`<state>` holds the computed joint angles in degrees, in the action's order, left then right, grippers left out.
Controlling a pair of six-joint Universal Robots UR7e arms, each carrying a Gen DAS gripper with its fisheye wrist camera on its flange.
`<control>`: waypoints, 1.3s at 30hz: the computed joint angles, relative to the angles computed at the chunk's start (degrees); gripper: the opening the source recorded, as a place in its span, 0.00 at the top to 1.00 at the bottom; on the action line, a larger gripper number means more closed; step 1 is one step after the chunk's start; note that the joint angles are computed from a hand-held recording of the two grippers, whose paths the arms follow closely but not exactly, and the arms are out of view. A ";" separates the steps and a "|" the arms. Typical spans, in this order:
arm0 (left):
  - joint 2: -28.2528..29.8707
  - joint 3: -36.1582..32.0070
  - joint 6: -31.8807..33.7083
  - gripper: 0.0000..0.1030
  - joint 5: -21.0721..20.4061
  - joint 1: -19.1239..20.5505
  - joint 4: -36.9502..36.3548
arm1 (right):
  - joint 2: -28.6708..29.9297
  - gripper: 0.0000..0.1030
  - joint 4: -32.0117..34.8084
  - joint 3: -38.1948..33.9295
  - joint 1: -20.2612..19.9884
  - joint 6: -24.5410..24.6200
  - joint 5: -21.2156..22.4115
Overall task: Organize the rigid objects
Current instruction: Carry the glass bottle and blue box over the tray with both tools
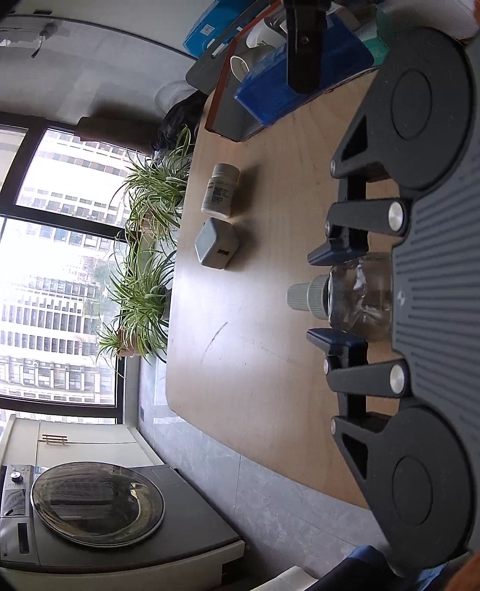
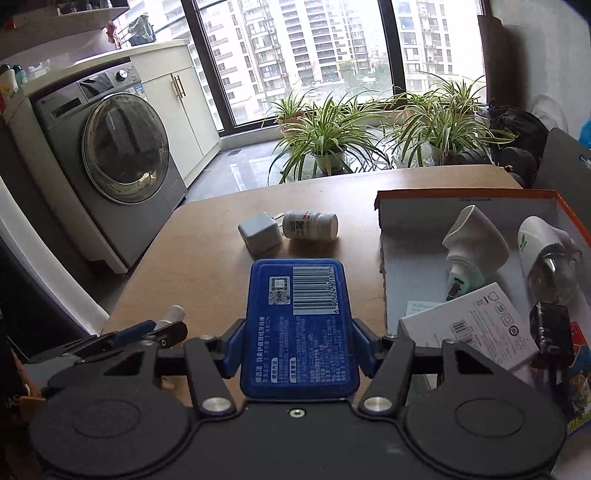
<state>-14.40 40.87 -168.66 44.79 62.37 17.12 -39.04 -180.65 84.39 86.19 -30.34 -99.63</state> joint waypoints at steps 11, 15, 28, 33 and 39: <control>-1.14 5.01 2.54 0.52 -3.91 -1.38 -3.43 | -5.95 0.31 -4.64 7.97 -1.27 -0.62 2.81; -3.04 8.56 0.53 0.52 -3.57 -2.44 -5.55 | -8.26 0.31 -8.13 11.58 -1.71 -2.74 3.58; -5.82 16.87 -6.78 0.52 1.32 -11.13 -10.43 | -17.84 0.31 -19.30 22.55 -6.88 -6.61 5.40; -2.55 12.96 -6.84 0.52 2.86 -13.14 -8.64 | -20.04 0.31 -21.00 23.53 -9.49 -8.52 6.27; 2.61 5.73 -10.17 0.52 4.34 -13.80 -3.09 | -20.97 0.31 -21.94 23.68 -12.06 -7.96 7.55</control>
<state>-11.80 46.60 -178.83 49.12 48.57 14.04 -60.01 -202.59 108.07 74.12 -38.30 -92.08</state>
